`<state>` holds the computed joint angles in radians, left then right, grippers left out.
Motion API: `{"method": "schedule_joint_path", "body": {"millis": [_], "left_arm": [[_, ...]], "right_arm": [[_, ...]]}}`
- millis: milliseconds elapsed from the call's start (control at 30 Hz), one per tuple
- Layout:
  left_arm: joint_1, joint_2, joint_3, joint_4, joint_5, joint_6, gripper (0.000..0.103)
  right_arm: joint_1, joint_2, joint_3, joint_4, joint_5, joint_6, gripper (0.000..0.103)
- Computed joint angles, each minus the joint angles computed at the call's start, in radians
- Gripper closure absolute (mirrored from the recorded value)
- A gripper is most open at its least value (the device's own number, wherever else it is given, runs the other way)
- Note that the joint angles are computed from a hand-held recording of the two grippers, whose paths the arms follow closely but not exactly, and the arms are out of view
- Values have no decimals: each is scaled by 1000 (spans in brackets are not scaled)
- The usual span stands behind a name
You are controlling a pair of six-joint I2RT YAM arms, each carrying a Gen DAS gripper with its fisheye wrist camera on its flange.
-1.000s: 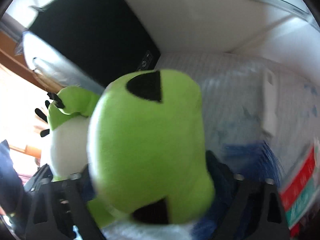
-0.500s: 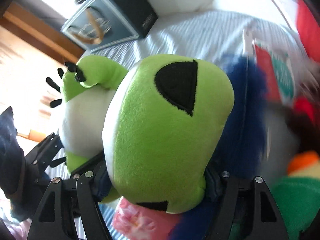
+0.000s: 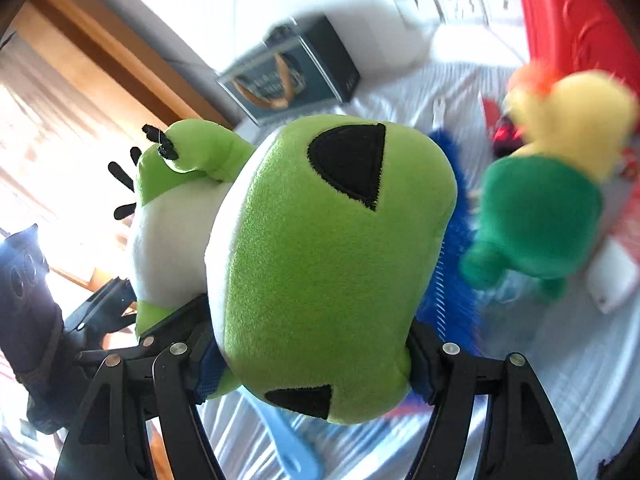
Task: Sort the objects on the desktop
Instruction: 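Lift the green frog plush with both grippers off the bed, then carry the frog plush with both grippers over the blue bin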
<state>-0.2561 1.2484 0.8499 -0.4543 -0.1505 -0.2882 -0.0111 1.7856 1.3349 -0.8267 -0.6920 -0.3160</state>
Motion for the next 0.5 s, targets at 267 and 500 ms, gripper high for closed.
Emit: {"method": "schedule_joint_path", "body": {"millis": [267, 500], "left_arm": [[-305, -105, 125, -143, -235, -159, 29], [-628, -100, 245, -267, -484, -352, 29]], "right_arm": [[-146, -269, -40, -144, -71, -108, 30], [-385, -366, 33, -419, -151, -396, 30]]}}
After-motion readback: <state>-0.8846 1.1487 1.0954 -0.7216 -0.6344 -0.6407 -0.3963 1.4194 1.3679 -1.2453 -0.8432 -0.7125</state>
